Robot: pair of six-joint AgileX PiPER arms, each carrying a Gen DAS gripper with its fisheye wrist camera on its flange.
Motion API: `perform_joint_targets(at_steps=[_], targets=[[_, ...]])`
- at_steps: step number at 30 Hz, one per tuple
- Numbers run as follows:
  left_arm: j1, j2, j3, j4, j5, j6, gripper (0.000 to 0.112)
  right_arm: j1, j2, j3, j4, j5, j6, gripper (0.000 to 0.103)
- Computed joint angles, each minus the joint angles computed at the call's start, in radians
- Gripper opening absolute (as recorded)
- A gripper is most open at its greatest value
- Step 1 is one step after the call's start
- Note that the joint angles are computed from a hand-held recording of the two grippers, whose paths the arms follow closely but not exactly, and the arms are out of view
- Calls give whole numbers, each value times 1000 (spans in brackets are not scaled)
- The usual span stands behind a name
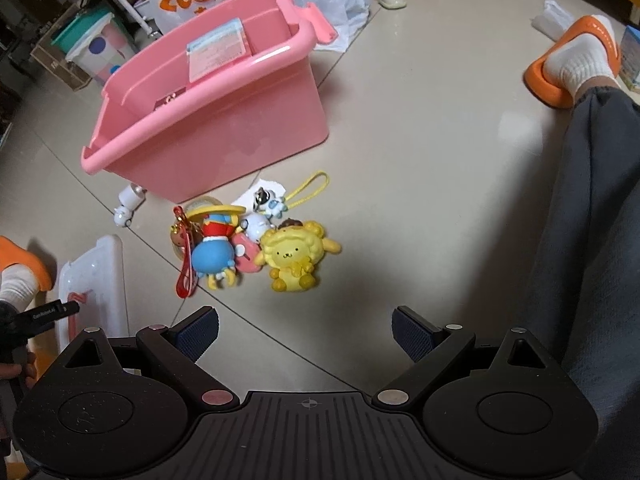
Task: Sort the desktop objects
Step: 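Reach the left gripper to the pink handle of the white lid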
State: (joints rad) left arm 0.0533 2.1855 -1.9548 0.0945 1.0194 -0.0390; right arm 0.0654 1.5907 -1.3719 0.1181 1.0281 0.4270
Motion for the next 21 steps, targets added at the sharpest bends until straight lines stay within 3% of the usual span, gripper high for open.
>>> perform_joint_targets(at_steps=[6,14,16,21], targets=[[13,42,-42,-8,29,-16,49,8,12,3,5,5,-2,92],[50,79,-88,-66,76,-33,32,8,15,6,11,6,-1,92],[56,90,-108,-84,98,-26,18,6,13,9,12,6,-1,92],[60,97,-124,-102,124,-18,11,1,8,16,17,4,-2,92]])
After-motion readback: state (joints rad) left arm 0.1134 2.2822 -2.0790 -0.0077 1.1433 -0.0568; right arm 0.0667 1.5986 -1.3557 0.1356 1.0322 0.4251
